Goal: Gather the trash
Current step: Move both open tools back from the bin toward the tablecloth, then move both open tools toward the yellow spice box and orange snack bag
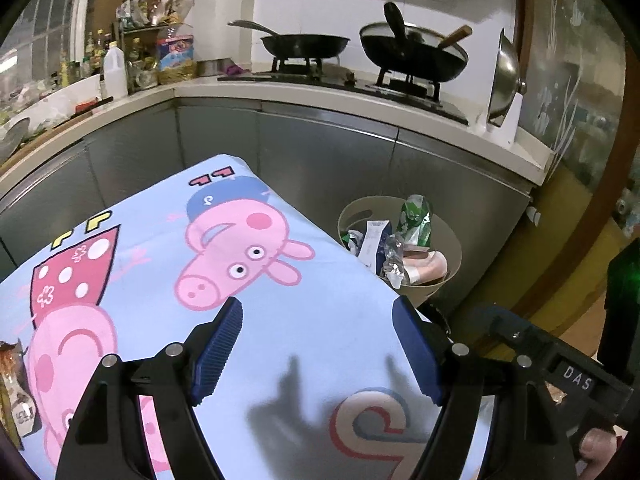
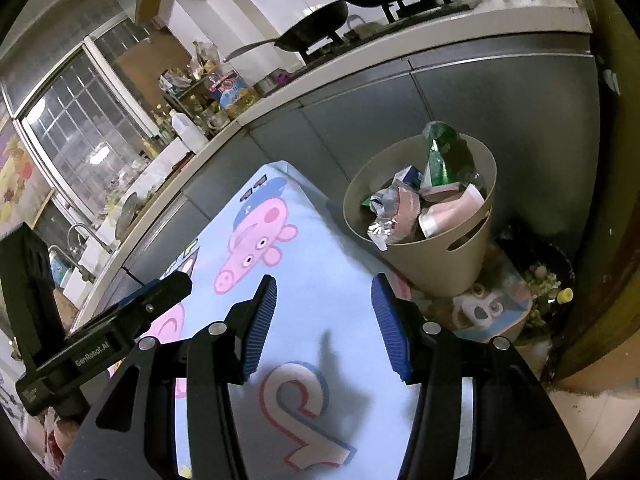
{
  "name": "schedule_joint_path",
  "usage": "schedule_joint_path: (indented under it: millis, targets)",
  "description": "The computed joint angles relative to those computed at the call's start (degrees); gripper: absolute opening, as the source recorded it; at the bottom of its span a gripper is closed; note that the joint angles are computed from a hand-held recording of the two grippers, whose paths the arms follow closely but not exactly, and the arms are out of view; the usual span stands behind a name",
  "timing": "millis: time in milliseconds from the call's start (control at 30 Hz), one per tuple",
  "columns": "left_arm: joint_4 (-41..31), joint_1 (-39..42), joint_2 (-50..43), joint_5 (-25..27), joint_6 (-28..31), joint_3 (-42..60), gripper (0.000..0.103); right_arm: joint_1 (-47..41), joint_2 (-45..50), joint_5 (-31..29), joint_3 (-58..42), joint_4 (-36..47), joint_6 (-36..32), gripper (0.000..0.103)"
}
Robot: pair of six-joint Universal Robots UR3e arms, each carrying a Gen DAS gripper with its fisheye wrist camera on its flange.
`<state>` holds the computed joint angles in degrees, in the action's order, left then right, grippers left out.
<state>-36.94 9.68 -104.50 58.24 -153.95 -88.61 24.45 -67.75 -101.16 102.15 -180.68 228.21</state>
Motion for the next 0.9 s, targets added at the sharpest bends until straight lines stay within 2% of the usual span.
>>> schedule_joint_path:
  millis: [300,900]
  targets:
    - [1.2,4.9,4.3,-3.7,1.3,-5.2,0.078,5.0,1.4,-5.3,-5.1,3.5,3.1,0.052]
    - [1.8,12.0,7.3,-7.3,2.7,-9.7,0.078,7.9,4.0,-7.7,-11.9,7.2,5.5,0.052]
